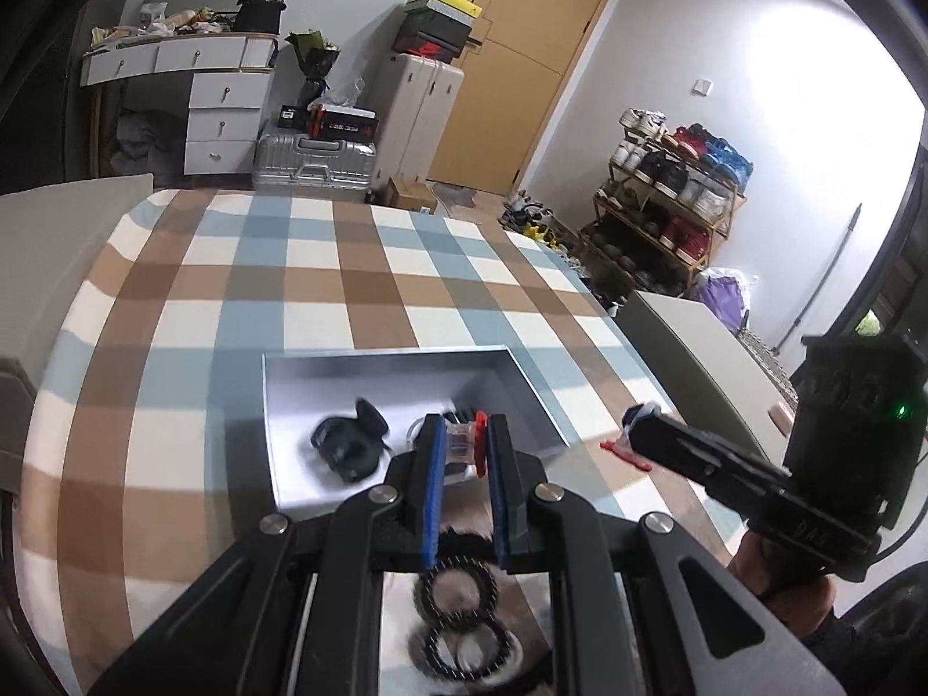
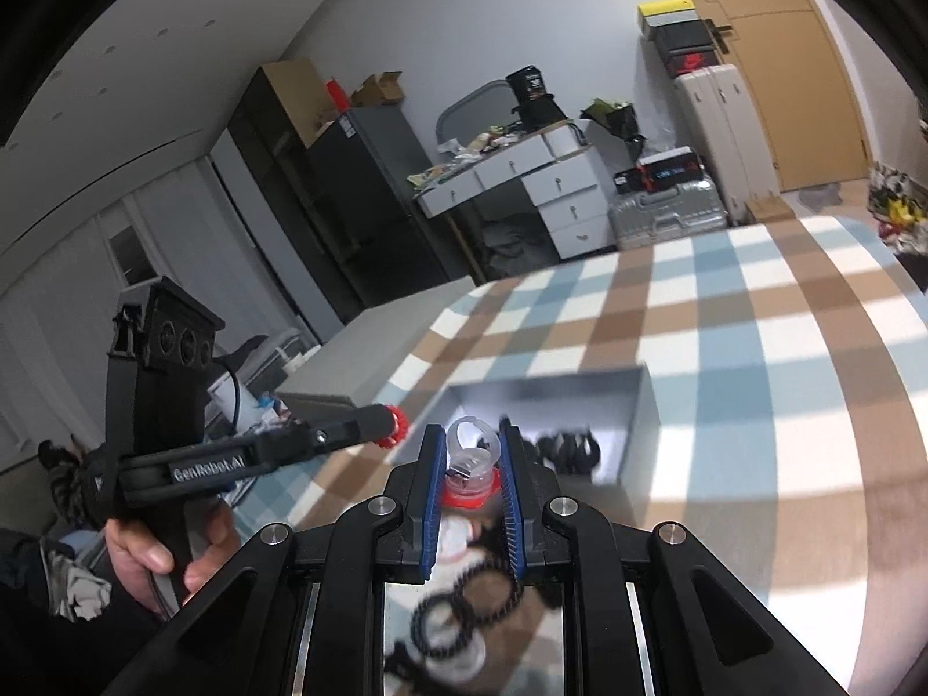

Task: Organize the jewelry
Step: 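Carry the bottle into the grey box and open the right gripper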

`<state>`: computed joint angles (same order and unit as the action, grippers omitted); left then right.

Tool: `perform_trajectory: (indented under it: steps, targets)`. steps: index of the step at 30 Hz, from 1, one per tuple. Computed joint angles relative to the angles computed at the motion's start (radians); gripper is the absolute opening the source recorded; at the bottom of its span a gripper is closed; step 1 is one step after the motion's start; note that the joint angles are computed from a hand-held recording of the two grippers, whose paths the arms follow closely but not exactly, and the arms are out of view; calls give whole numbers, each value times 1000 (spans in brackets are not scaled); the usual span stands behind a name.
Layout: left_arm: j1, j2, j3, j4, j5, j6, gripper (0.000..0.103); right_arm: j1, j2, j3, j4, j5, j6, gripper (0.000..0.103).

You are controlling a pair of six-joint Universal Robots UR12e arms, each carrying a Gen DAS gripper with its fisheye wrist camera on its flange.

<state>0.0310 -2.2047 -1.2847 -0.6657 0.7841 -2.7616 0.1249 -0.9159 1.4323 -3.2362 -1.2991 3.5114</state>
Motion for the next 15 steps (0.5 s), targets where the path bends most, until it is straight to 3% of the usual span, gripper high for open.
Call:
perform_trajectory:
  steps: [9, 15]
  targets:
    - [-12, -54, 78, -46, 9, 12, 9, -9, 71, -142, 108, 17, -60, 17]
    - [-19, -74, 110, -108, 25, 47, 9, -13, 110, -213, 254, 26, -67, 17]
